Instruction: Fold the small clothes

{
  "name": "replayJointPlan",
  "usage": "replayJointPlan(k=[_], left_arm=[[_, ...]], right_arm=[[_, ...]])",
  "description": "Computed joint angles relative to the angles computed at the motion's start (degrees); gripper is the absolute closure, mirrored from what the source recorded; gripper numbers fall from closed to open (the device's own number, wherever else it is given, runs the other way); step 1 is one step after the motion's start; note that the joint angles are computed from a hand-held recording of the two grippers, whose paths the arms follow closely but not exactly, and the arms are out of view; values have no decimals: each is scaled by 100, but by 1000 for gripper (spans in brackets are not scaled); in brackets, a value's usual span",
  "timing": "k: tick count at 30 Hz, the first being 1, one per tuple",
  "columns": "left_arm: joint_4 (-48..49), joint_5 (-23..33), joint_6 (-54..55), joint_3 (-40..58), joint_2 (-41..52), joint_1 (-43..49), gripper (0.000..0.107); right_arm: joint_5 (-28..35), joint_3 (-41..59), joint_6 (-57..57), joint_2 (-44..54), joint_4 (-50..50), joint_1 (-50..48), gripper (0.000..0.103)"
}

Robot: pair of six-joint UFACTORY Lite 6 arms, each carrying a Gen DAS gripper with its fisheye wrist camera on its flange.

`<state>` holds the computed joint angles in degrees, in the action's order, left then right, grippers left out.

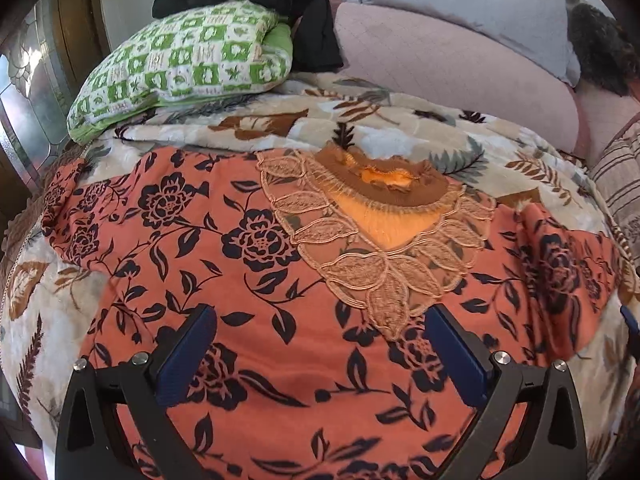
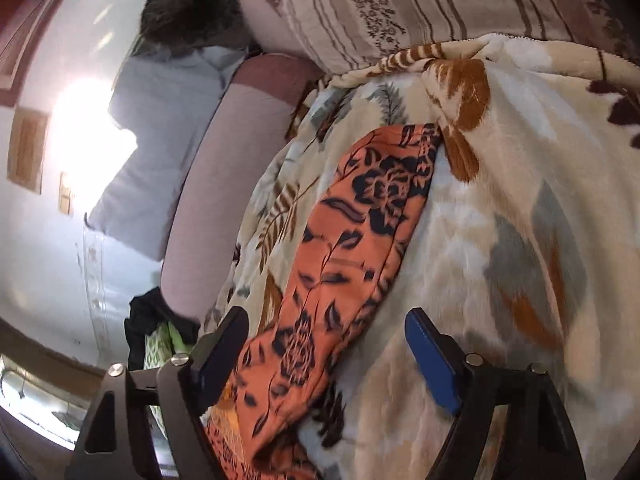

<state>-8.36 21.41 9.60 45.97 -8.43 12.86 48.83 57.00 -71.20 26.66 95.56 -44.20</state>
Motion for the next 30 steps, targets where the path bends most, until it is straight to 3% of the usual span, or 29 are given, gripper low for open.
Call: replayJointPlan(k=[2,4,7,9,10,13,17,23,26,30], left_arm=[[-94,-150,165,141,332,121,4],[218,-276,-177,332,568,160,4],[-140,-286,95,524,703,296,4],[-291,-297,269,555,726,371,4],[-264,-296,268,594,762,388,4],[-217,-235,308,706,856,616,4],[-870,-209,1095,892,850,1283,4],[-832,-705,1610,1274,1214,2278,4],[-1048,-653,1999,1811,1765,2880,4],[-1221,-449,2206,2606,2456,3572,4]], right_arm=[[-459,839,391,740,17,168,33],[-530,1401,650,1312,116,203,36],[-661,1924,554,1690,341,342,44],[-776,2435,805,1995,144,487,56],[-909,2667,1001,2133,9,581,73],[-1274,2419,711,1808,416,840,86],[-1235,1357,-223,363,967,1373,89],[-1556,652,-83,-1383,1087,3290,89],[-2204,695,-403,-1534,1688,4720,89],[-3294,1725,-1223,-525,2867,6619,89]])
